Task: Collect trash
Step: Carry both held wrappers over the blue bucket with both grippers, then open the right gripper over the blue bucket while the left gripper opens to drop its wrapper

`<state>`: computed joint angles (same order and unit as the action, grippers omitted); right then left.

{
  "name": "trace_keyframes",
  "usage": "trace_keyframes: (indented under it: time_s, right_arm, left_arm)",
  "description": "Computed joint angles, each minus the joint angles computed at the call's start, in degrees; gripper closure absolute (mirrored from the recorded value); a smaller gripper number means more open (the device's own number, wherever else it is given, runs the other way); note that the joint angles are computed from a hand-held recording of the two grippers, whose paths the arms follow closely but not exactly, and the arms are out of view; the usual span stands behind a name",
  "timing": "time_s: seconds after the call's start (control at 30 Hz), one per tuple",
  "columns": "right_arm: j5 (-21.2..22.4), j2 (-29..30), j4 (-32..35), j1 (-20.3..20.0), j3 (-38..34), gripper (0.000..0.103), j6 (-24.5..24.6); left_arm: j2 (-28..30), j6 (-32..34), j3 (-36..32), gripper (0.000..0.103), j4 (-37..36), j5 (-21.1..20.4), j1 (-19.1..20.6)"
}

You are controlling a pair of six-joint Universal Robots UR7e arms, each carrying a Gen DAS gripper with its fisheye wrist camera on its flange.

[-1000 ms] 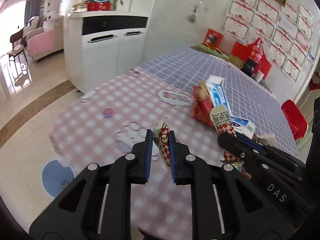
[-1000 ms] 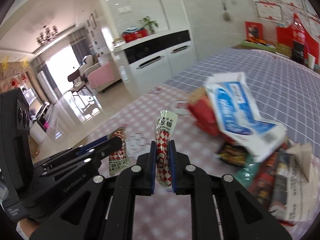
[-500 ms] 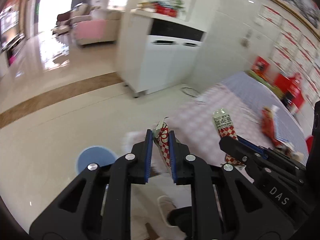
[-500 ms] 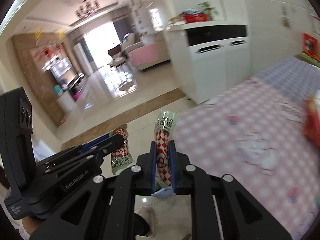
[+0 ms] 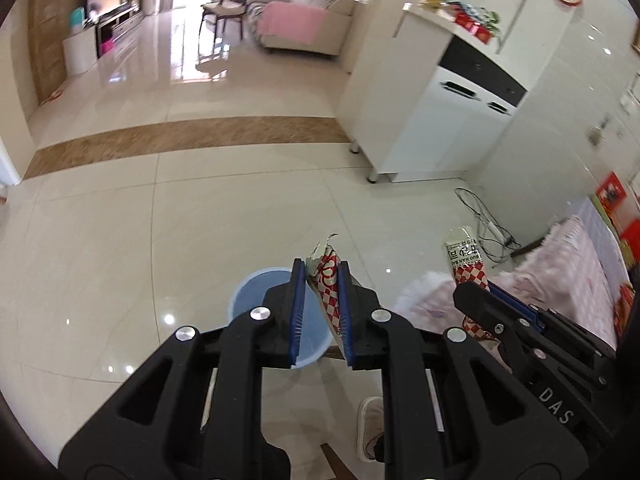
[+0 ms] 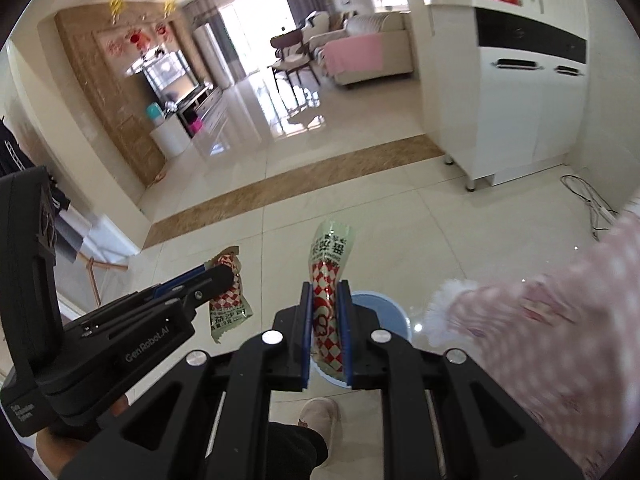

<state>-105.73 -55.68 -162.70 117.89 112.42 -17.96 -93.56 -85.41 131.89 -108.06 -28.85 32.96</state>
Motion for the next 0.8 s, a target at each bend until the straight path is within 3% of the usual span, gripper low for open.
trace_keyframes:
  time_s: [0.17,0.3,0.33,0.8]
  right_arm:
    - [0.21,5.27,-2.00,-0.30,-2.58,0.087,-0.96]
    - [-0.49,8.43,-4.47,-0.88,-4.12,0.077,-1.49]
    - [-0.57,8.92,-4.59,-1.07,-4.41,0.070,-1.41]
    - [-3.68,8.82,-9.08,-1.82,-2.43,0.055,-2.06]
  left_arm:
    - [-1.11,1.11,0.99,0.087,-1.95,-0.02,3.47]
    - [-1.29,2.73,1.70,0.087,-4.18,-0.48,5.71]
    - [-1.07,3.00,1.73,0.087,-4.61,-0.57,6.09]
    - [1.62,7.78,1.79,0.087,-10.07,-1.53,8.23]
